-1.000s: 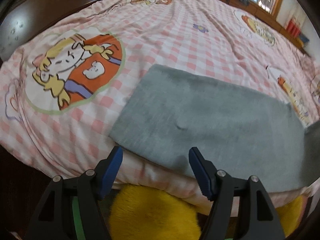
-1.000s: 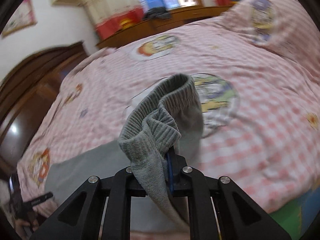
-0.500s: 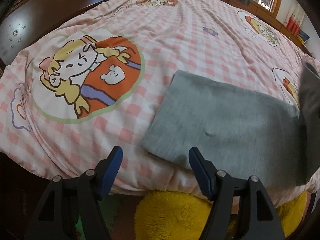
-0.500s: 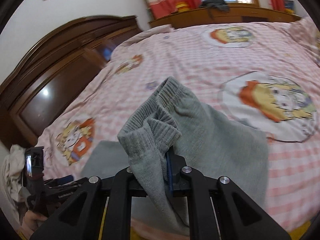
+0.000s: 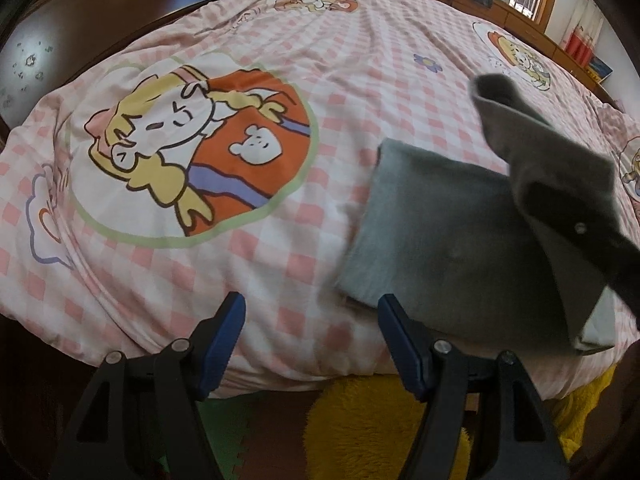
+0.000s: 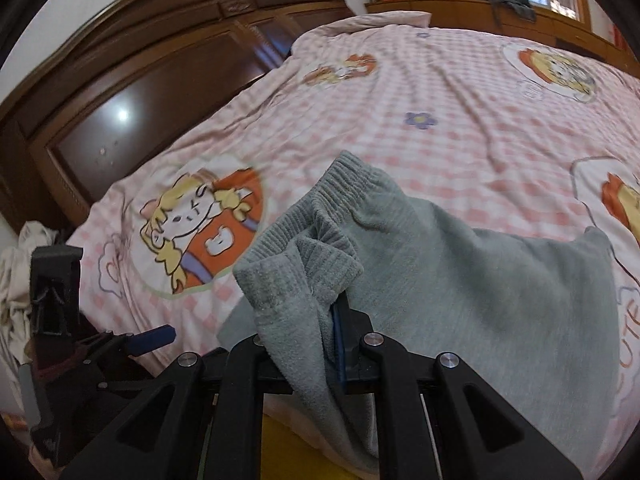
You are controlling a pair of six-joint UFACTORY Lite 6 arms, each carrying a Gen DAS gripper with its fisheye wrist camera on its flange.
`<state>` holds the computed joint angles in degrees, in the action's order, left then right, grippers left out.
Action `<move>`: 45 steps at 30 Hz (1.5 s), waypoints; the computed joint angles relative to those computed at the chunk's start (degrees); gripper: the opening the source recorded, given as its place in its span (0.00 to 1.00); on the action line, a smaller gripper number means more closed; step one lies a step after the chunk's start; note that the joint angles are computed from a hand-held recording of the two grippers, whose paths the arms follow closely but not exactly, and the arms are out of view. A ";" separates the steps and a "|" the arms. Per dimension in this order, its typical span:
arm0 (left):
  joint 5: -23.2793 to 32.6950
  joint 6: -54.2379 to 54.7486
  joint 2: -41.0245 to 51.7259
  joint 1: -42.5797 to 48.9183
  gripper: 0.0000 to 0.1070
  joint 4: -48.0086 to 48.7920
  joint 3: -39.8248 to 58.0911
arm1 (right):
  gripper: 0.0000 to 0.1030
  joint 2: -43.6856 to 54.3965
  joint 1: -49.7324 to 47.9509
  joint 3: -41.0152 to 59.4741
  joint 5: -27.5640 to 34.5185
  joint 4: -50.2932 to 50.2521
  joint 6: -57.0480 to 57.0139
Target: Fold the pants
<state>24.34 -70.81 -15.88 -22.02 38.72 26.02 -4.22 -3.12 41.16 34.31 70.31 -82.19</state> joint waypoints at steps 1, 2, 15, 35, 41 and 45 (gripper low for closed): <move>-0.39 0.34 -0.26 0.51 0.67 -0.12 -0.40 | 0.13 -0.45 2.11 -0.41 -1.61 0.26 0.58; -0.94 0.90 -0.67 1.18 0.67 -0.48 -0.95 | 0.13 -0.76 4.11 -0.71 -3.08 0.56 0.84; 1.35 2.89 -10.53 2.11 0.67 -5.27 -5.78 | 0.47 6.41 -2.12 5.63 16.98 -5.29 7.62; -1.54 -7.09 12.93 -11.94 0.22 5.25 16.38 | 0.46 8.83 -23.33 5.10 5.72 -24.30 0.18; -1.00 -11.80 15.34 -9.49 0.03 8.59 8.63 | 0.35 9.71 -31.72 1.78 4.29 -24.45 -12.69; 0.61 -5.58 11.04 -8.99 0.03 1.38 8.54 | 0.35 9.21 -33.21 4.28 8.20 -27.54 -10.30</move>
